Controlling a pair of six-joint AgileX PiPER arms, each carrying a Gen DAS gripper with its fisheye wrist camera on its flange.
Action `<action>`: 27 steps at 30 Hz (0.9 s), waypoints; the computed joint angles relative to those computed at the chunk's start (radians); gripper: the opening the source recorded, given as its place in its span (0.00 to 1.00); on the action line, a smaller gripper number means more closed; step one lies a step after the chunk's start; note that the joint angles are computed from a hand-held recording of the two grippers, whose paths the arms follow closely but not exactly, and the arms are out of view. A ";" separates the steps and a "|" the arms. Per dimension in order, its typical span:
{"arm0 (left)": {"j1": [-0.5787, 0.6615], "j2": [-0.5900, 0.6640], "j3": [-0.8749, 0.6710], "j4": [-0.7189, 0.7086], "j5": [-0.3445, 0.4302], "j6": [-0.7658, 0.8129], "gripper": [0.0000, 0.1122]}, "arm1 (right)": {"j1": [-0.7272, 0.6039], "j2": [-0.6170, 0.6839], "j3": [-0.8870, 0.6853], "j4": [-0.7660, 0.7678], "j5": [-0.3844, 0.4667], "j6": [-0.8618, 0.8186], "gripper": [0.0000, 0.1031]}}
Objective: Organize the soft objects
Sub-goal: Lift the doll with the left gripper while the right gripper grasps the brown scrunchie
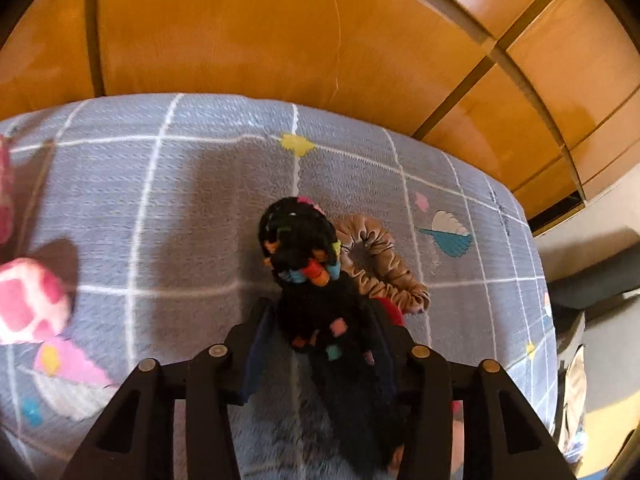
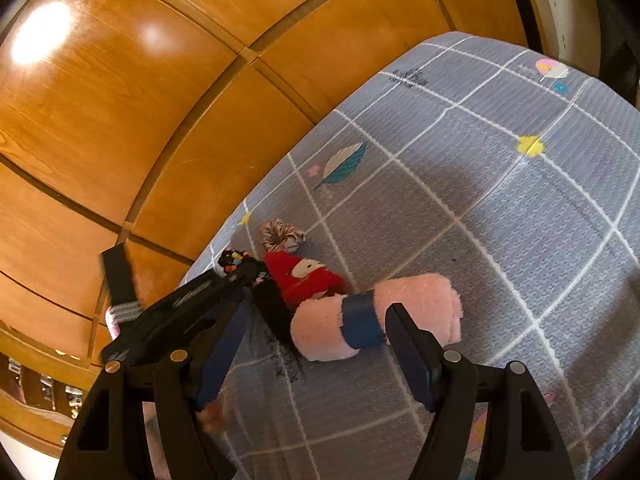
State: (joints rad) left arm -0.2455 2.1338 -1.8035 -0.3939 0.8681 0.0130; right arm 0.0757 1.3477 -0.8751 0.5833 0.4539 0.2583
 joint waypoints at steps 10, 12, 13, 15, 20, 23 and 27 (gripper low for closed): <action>0.031 -0.186 0.256 -0.078 -0.137 0.223 0.33 | -0.006 0.006 0.014 0.076 0.001 -0.058 0.71; 0.072 -0.268 0.354 -0.150 -0.132 0.304 0.33 | -0.005 0.008 0.015 0.063 -0.003 -0.039 0.71; 0.090 -0.316 0.411 -0.165 -0.125 0.336 0.33 | -0.003 0.011 0.013 0.055 -0.002 -0.031 0.71; 0.122 -0.397 0.511 -0.190 -0.112 0.401 0.33 | 0.007 0.022 0.002 0.034 0.009 -0.018 0.71; 0.209 -0.554 0.722 -0.219 -0.036 0.549 0.33 | 0.056 0.038 -0.032 -0.107 0.025 0.080 0.71; 0.254 -0.613 0.826 -0.214 -0.033 0.617 0.33 | 0.094 0.065 -0.070 -0.169 0.055 0.110 0.71; 0.328 -0.660 0.933 -0.284 -0.051 0.746 0.34 | 0.176 0.174 -0.250 -0.421 0.158 0.194 0.71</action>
State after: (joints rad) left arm 0.0826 1.4742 -0.8705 -0.6779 0.8169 0.7589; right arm 0.2517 1.5212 -1.1254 0.1624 0.6119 0.4520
